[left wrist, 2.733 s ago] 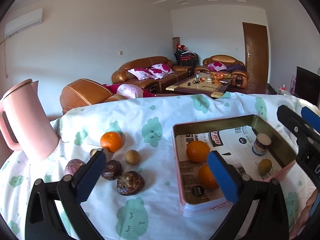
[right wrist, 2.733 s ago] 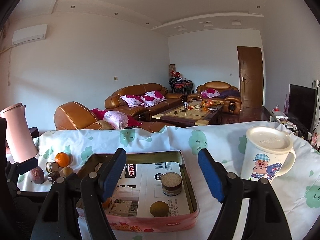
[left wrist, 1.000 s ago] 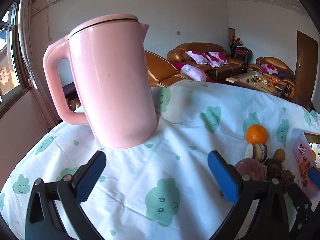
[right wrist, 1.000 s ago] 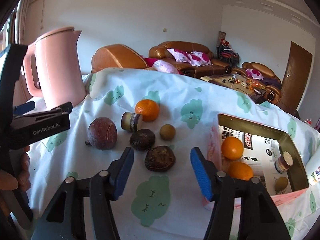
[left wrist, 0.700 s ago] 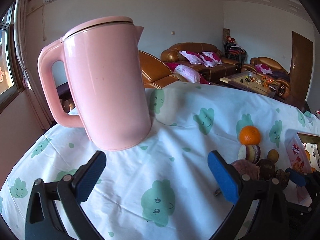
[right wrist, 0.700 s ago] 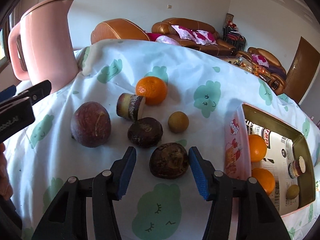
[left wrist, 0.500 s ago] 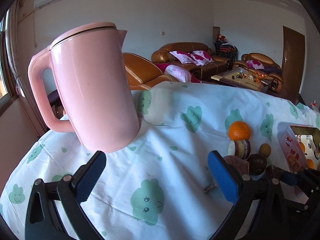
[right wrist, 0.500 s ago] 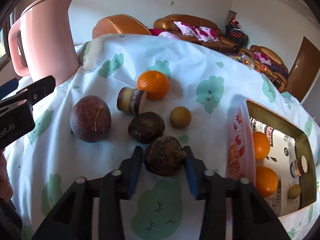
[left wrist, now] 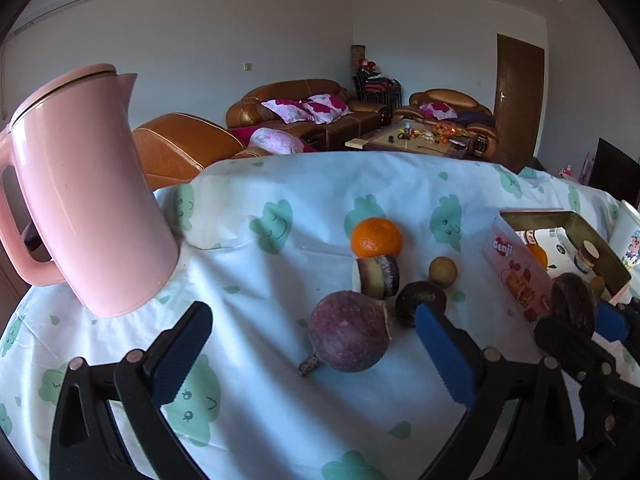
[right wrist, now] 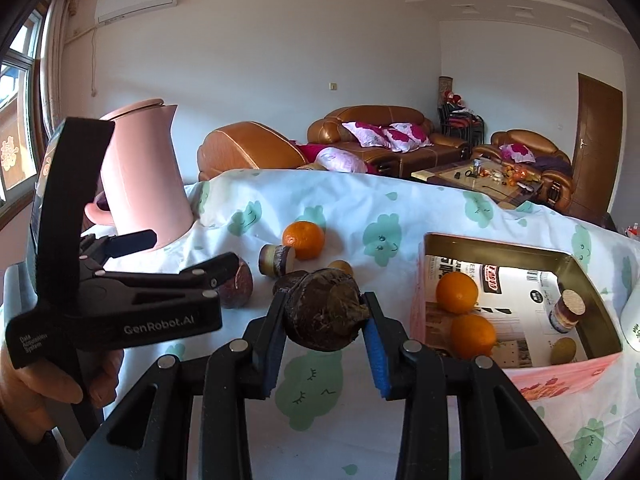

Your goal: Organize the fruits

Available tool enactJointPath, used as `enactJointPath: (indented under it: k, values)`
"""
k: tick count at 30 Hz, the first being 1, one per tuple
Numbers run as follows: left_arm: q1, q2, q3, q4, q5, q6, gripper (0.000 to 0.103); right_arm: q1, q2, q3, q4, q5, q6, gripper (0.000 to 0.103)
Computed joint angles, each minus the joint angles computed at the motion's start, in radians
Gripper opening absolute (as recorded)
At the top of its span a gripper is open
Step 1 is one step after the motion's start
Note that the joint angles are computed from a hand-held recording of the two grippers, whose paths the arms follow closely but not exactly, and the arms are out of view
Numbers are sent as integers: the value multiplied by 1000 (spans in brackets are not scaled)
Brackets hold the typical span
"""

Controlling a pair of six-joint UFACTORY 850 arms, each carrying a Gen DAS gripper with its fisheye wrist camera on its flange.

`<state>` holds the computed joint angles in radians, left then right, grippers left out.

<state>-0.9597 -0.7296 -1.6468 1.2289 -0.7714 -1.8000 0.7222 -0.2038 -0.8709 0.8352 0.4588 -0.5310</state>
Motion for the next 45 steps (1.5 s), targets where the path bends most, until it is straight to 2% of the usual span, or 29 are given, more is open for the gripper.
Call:
enactJointPath:
  k: [3,9,12,14,17,20,28,36,39,45]
  values:
    - [18,-54,-85,-170,-2,185,98,-14,1,-8,-12,-21,19,38]
    - [47,-88,-136,-346,22,330,82,-16,11,0,-19,-38,18,38]
    - [52,-73,-115,-350,63,330,68,-18,8,-4,-13,-41,9,38]
    - [46,-60,-100,-321,88,320,52,-18,7,-6,-4,-41,1,38]
    - [31,-79,-137,-308,10,315,52,-15,8,-2,4,-33,-2,38]
    - [27,-48,-93,-243,6,213,52,-12,10,1,6,-23,-5,38]
    - [-3,1,-14,-84,-127,-54,52,7,21,21,-3,40,-2,38]
    - [-26,12,10,-37,-246,-171,52,20,29,35,-6,86,-11,38]
    - [-39,15,18,-35,-269,-200,52,20,35,39,2,88,-27,38]
    - [-60,1,-3,-59,-268,-195,52,5,68,74,-10,75,-19,38]
